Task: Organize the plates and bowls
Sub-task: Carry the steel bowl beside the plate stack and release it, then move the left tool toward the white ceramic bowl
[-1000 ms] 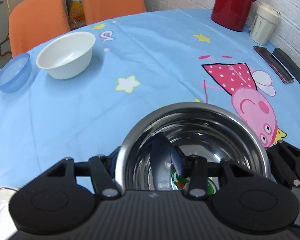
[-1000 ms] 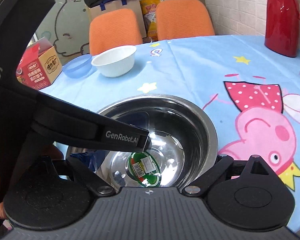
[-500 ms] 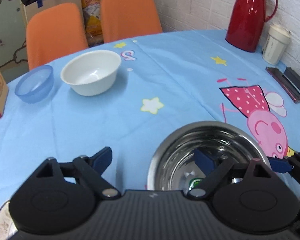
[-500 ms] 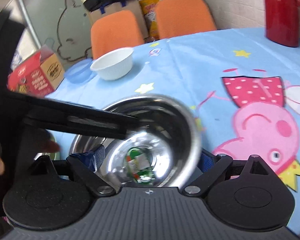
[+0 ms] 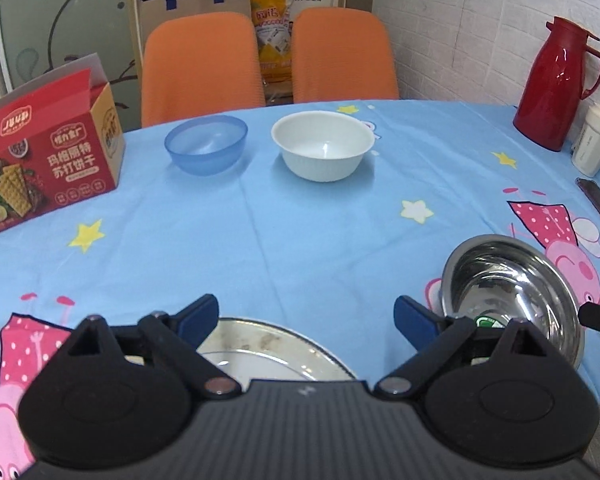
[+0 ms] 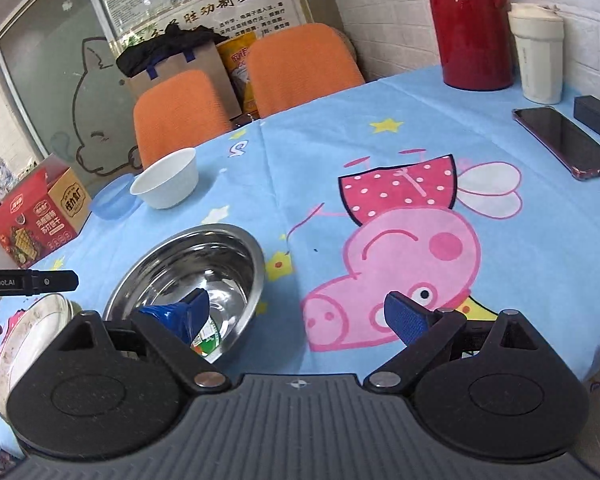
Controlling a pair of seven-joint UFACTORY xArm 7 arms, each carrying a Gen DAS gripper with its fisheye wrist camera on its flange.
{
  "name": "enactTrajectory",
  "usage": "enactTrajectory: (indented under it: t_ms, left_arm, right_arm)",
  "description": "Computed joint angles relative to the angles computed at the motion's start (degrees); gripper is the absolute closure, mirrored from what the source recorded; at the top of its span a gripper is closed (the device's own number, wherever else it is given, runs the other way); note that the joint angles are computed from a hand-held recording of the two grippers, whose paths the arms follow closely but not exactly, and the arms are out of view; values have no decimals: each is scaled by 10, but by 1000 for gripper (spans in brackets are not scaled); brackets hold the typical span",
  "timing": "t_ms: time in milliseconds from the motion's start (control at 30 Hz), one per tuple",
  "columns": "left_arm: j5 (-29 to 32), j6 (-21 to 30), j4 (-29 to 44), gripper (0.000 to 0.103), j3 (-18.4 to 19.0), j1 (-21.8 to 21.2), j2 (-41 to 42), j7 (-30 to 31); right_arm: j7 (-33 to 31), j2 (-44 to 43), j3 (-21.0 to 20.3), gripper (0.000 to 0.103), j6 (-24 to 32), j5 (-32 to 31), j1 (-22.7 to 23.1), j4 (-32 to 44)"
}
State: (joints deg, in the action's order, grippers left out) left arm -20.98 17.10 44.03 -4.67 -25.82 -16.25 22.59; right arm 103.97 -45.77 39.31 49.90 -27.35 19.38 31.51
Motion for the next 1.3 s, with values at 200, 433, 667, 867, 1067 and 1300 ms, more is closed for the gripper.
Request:
enactTrajectory:
  t_ms: [200, 433, 667, 867, 1067, 1300]
  left_arm:
    - [-47, -4, -10, 8, 31, -21, -23, 49]
    - [-92, -2, -10, 8, 53, -31, -26, 94]
    - [-106, 4, 18, 8, 51, -7, 7, 119]
    - [-93, 15, 82, 8, 29, 32, 76, 119]
    - [-45, 28, 156, 8, -9, 71, 153, 92]
    - [-46, 48, 302, 8, -50, 102, 258, 93]
  right_arm:
    - [-32, 41, -1, 21, -12, -20, -12, 38]
    - [-51, 92, 13, 21, 3, -62, -36, 93]
    - [-81, 168, -25, 21, -51, -117, -40, 130]
    - [-171, 252, -85, 21, -95, -176, -37, 189]
    - [-240, 314, -160, 21, -164, -177, -15, 219]
    - [-337, 361, -218, 21, -202, -144, -18, 247]
